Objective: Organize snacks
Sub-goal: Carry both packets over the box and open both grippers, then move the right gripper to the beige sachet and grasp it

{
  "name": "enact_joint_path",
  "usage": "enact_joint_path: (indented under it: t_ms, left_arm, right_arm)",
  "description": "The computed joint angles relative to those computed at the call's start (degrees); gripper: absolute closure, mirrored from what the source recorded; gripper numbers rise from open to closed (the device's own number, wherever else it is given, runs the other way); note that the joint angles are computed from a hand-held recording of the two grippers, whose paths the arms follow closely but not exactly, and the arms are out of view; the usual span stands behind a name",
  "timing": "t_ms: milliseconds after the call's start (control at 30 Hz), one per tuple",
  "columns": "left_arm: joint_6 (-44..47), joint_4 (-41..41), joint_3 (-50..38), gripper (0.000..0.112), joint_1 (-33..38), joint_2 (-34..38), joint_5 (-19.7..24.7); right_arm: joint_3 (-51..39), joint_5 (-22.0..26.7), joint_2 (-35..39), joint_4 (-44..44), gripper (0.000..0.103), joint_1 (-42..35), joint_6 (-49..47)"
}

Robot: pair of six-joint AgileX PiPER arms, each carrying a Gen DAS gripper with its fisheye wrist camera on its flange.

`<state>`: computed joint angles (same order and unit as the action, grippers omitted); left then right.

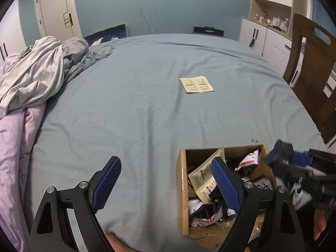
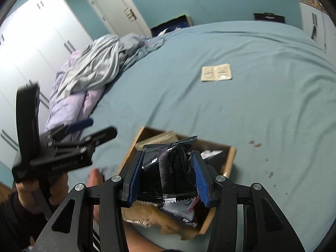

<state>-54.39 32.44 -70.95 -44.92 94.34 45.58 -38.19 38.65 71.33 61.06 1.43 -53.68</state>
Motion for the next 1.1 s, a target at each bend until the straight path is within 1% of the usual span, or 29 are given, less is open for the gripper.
enact_joint_path:
  t_ms: [100,167,233,300,367,567,633,767,867,1033,1100]
  left_arm:
    - [0.4,-0.4,-0.2,0.024,0.0,0.5,0.4]
    - [0.5,-0.1,-0.3,0.024,-0.2,0.6,0.7]
    - [0.4,0.4,-0.4,0.024,-0.4,0.7,0.9]
    - [0.0,1.0,-0.4,0.024,-0.8,0.8,1.1]
    - [0.4,0.8,-0.4,0.024,-0.6,0.9,1.1]
    - [1.0,0.3,-0.5,0.024,-0.3,1.1,1.2]
    - [1.5,-0.1,-0.5,0.024,0.0,1.1,1.1]
    - [2.9,-2.4,-0.9,0.024,0.7,1.2,1.2]
    - [4.1,-4.2,-1.3,0.024,1.0,1.5,1.0]
    - [3.4,-2.4,-2.1,0.024,-0.6,2.2,1.9]
    - [3.5,-2.0,-2.2,0.024,-1.0,2.4,2.0]
  right_arm:
    - [-2.2,2.6,2.0,-1.4,0.059,0.8,0.7]
    - [-3.5,3.6,3.1,-1.3,0.054,0.5,0.5]
    - [-3.5,3.4,3.2,0.2,0.032,-0.6,-0.3]
    - [-3.4,4.1,3.4,2.3,0.025,-2.6,-1.6]
    - [-3.1,3.2,3.3,3.0,0.025,-3.3,-1.6]
    - [-4.2,-0.3,3.7,0.7,0.025,-2.7,2.2]
    - [-3.8,-2.1,2.9,0.2,0.025,-1.9,3.5]
    - [-1.7,-7.6,0.5,-2.4,0.025,2.3,8.9]
    - [-0.9,-8.4,-0.5,-3.0,0.025,3.0,10.9]
    - [-0.7,-9.6,-1.0,-4.0,0.025,2.9,13.3]
    - [-0.8,-11.0,-0.9,-5.4,0.025,3.9,15.3]
